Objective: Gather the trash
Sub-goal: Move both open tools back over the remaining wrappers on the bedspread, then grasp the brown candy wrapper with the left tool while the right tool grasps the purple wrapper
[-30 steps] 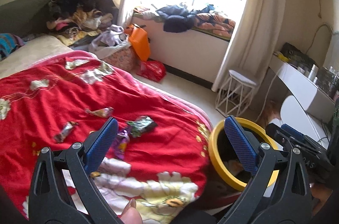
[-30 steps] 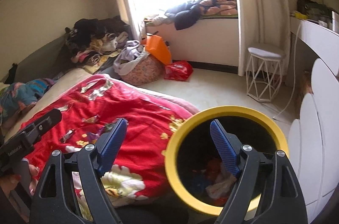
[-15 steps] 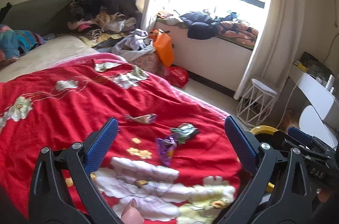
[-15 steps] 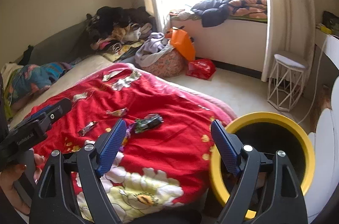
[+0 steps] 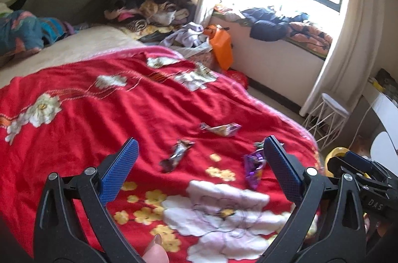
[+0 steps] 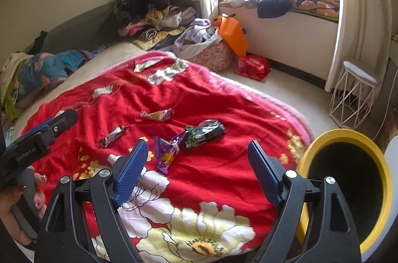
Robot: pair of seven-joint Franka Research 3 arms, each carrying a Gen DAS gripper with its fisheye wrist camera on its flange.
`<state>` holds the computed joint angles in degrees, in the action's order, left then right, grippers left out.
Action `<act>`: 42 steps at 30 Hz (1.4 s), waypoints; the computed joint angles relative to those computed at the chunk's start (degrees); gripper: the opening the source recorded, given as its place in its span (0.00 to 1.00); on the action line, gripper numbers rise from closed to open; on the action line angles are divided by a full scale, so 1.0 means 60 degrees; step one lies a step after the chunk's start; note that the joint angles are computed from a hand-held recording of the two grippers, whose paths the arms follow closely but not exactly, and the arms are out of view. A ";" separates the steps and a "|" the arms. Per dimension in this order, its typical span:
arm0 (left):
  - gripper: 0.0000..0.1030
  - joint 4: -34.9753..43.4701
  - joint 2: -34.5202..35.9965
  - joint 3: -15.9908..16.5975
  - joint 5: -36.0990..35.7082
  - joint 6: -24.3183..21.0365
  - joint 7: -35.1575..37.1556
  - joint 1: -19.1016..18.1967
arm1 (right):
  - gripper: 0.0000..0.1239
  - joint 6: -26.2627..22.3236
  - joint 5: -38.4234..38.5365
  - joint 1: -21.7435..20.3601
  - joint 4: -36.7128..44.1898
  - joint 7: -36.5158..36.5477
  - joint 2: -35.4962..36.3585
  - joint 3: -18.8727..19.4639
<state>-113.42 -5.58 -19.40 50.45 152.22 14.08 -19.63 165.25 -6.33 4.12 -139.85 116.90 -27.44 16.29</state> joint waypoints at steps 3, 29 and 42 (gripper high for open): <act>0.90 -0.0247 -0.0036 0.0147 -0.0322 0.0215 0.0074 0.0100 | 0.64 0.0060 0.0185 0.0284 0.0235 -0.0186 0.0493 -0.0130; 0.42 -0.0222 0.1449 0.0698 -0.4388 0.1464 0.3526 0.0210 | 0.29 -0.0786 0.0611 0.2149 0.2454 -0.0721 0.3989 -0.1502; 0.11 -0.0296 0.1429 0.0630 -0.5294 0.1237 0.4378 -0.0003 | 0.22 -0.0225 0.2550 0.2431 0.1398 -0.2338 0.3029 -0.1631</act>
